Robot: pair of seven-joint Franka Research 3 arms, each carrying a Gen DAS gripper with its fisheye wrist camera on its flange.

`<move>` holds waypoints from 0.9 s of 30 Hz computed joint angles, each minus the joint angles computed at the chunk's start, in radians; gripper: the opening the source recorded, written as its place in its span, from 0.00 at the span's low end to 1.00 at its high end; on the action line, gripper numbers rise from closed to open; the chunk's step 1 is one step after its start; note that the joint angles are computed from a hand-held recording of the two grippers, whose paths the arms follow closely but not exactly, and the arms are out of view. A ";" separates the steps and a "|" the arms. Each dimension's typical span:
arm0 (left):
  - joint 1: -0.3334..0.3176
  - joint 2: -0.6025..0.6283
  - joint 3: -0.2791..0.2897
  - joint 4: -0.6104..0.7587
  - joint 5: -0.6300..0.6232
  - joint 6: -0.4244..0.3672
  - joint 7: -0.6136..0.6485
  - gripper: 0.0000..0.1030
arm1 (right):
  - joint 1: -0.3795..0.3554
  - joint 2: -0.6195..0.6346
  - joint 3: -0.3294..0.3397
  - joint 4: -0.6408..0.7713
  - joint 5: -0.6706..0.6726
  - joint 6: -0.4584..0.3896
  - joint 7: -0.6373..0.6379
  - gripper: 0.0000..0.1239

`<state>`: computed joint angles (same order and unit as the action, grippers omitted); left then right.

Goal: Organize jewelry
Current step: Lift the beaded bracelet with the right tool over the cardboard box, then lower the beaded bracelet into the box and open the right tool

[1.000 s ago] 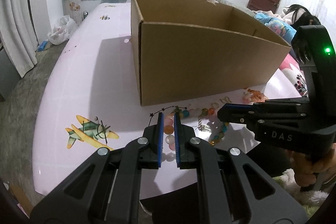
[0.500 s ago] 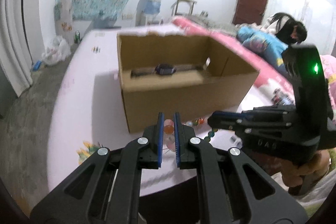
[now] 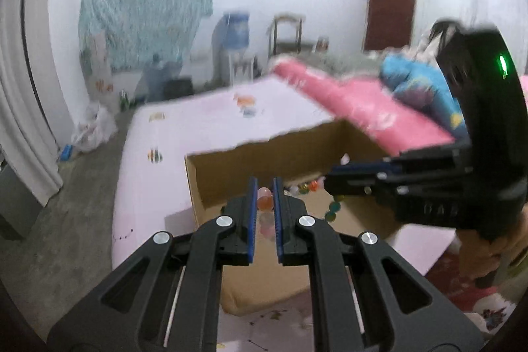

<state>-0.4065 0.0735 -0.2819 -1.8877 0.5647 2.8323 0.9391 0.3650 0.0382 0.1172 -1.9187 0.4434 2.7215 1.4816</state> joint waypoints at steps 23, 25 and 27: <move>-0.009 0.029 0.038 0.059 0.005 -0.193 -0.040 0.41 | -0.060 0.228 -0.010 0.254 0.038 -0.291 0.035 0.25; 0.005 -0.034 0.039 -0.004 0.044 -0.167 -0.120 0.54 | -0.054 0.169 -0.011 0.181 0.034 -0.220 0.025 0.30; 0.025 -0.092 0.032 -0.063 0.058 -0.152 -0.181 0.73 | -0.043 0.061 -0.013 0.051 0.024 -0.105 0.026 0.33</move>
